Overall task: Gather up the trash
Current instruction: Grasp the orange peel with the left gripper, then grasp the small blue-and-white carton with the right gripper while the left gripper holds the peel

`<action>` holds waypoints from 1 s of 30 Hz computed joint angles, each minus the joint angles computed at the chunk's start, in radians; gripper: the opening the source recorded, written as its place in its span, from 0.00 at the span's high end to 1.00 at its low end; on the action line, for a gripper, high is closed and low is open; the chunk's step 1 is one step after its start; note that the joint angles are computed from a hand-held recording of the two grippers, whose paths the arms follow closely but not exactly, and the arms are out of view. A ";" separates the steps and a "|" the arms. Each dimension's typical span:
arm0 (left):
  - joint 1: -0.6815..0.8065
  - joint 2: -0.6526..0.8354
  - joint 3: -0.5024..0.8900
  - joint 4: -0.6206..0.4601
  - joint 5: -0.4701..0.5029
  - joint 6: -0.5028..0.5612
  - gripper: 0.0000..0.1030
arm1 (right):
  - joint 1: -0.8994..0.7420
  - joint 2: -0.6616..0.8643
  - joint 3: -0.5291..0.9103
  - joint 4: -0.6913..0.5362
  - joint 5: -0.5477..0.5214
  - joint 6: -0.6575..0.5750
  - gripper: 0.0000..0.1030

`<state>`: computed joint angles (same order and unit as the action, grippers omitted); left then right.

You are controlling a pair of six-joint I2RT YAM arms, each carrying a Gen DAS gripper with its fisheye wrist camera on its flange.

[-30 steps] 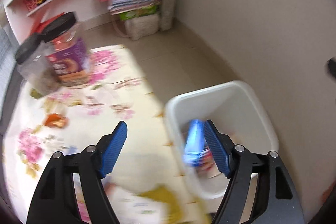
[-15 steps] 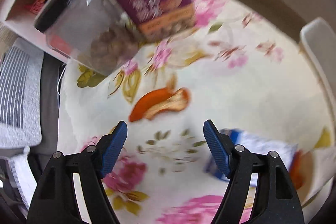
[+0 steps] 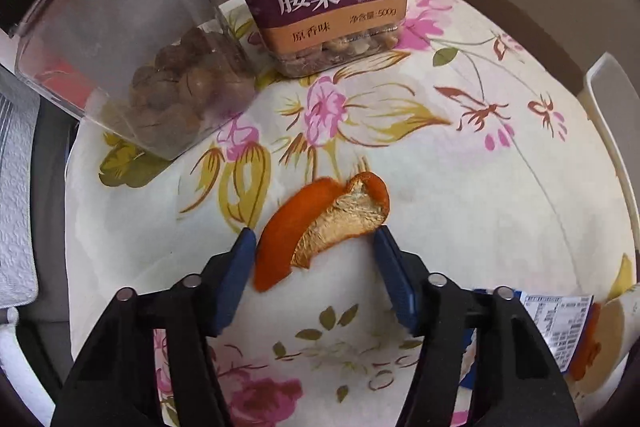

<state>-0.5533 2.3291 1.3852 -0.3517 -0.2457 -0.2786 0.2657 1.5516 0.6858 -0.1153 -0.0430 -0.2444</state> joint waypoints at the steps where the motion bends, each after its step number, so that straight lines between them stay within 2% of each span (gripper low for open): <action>1: -0.002 -0.005 -0.015 0.018 -0.003 -0.001 0.70 | 0.021 0.013 0.000 0.001 0.000 -0.007 0.07; 7: 0.001 -0.066 -0.119 0.091 -0.010 -0.077 0.79 | 0.083 0.112 0.043 -0.021 -0.025 0.015 0.07; 9: 0.014 -0.101 -0.174 0.125 0.016 -0.080 0.81 | 0.091 0.134 0.055 -0.024 -0.022 0.034 0.07; 11: 0.016 -0.130 -0.218 0.147 0.001 -0.073 0.82 | 0.093 0.142 0.064 -0.030 -0.032 0.058 0.07; 18: 0.050 -0.387 -0.510 0.259 0.015 -0.198 0.83 | 0.122 0.227 0.127 -0.052 -0.094 0.107 0.07; 22: 0.012 -0.559 -0.613 0.198 -0.023 -0.303 0.83 | 0.190 0.303 0.162 -0.068 -0.072 0.083 0.07; 23: -0.036 -0.613 -0.638 0.161 -0.051 -0.358 0.83 | 0.203 0.321 0.170 -0.073 -0.068 0.078 0.07; 27: -0.152 -0.764 -0.694 0.051 -0.117 -0.502 0.82 | 0.239 0.389 0.194 -0.082 -0.041 0.070 0.18; 29: -0.209 -0.811 -0.692 -0.002 -0.148 -0.587 0.82 | 0.249 0.424 0.215 -0.093 -0.046 0.079 0.28; 30: -0.232 -0.832 -0.698 -0.019 -0.160 -0.625 0.82 | 0.254 0.442 0.224 -0.098 -0.042 0.084 0.43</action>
<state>-0.7855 1.4968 0.6872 -0.3709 -0.4055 -0.9034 0.5198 1.9934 0.9100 -0.2138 -0.0850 -0.1609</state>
